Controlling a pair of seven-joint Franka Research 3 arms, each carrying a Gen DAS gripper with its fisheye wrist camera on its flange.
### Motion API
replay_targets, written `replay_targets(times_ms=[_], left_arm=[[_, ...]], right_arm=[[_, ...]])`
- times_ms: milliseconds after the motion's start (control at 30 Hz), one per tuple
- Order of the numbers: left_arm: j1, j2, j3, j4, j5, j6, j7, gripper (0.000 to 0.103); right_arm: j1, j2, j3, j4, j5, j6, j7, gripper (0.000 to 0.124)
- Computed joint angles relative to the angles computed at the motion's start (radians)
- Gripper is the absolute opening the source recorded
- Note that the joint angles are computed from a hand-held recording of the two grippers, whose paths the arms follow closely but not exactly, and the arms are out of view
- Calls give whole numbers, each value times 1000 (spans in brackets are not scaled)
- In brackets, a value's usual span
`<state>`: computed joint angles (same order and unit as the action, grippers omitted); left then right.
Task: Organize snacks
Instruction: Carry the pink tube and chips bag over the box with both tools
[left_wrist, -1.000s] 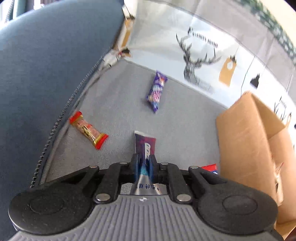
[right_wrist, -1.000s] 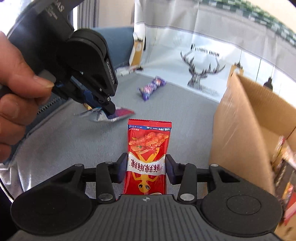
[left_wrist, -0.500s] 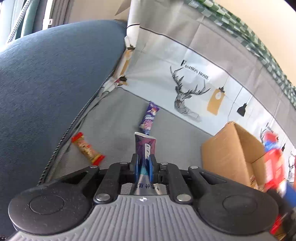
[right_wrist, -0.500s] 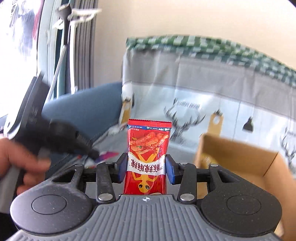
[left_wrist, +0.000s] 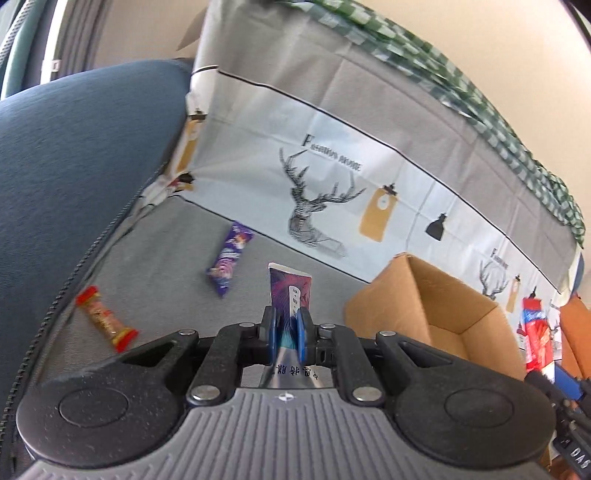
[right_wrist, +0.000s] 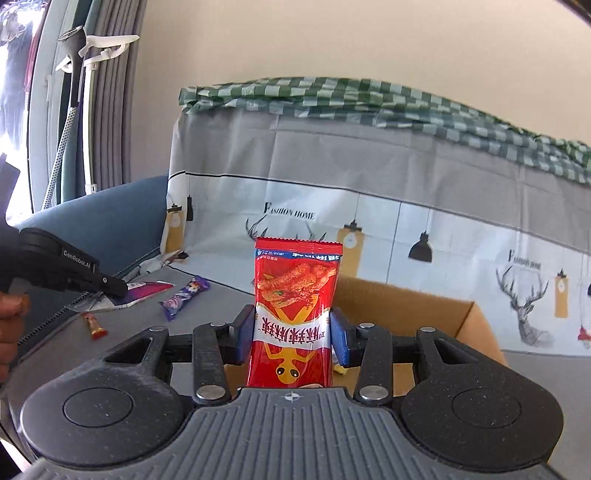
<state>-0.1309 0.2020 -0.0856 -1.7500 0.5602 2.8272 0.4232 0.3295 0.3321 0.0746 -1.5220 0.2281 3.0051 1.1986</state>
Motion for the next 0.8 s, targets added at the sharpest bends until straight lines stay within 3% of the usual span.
replay_targets(times_ms=[233,467,800], left_arm=[[-16,35,-6,42,-6,16,21,11],[-50,57,16,69,44,51,-3,11],[-82,105,23,76,4,305,15,11]], right_arm=[[-4,-27,-30,-54,-28,25,8,44],[26,-38,-102,-77,-95,39,119,44],[137,-14,-274,-50,-315,34,404,44]])
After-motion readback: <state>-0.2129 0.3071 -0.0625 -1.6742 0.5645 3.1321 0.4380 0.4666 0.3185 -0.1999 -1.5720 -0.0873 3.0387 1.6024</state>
